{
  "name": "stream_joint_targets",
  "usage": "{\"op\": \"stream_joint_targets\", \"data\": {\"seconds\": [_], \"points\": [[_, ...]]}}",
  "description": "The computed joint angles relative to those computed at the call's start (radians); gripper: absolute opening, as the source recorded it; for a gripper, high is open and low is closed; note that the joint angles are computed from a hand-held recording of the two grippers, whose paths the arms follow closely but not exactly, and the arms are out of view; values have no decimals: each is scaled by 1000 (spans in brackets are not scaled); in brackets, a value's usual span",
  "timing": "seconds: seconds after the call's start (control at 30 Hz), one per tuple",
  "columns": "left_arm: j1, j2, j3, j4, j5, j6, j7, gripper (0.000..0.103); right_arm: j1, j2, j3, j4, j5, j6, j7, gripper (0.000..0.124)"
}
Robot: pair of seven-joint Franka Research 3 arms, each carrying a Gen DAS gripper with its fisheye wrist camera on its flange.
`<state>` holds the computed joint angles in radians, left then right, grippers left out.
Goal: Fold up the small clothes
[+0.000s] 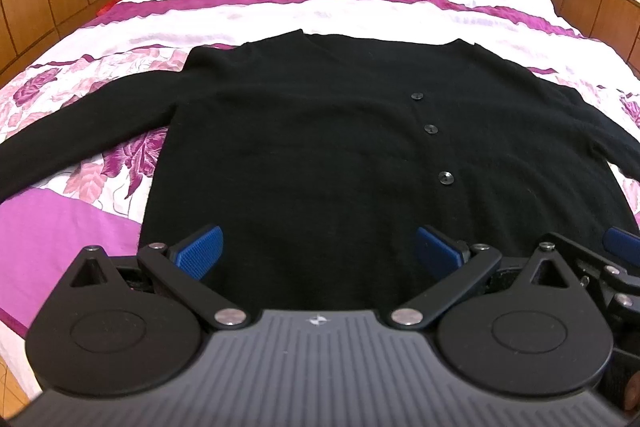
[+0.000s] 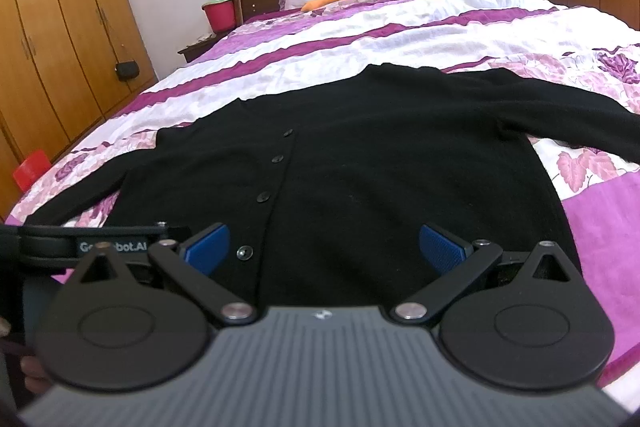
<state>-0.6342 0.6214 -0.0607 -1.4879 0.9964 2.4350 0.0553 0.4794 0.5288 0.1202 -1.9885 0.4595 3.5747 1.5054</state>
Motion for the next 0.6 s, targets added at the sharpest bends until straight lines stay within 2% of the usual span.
{"op": "stream_joint_targets", "data": {"seconds": [0.43, 0.6], "points": [[-4, 23, 2, 35, -12, -3, 35, 103, -67, -3, 42, -15, -74, 2, 79, 103], [0, 46, 2, 72, -38, -3, 73, 103, -75, -5, 26, -13, -73, 6, 90, 103]]}}
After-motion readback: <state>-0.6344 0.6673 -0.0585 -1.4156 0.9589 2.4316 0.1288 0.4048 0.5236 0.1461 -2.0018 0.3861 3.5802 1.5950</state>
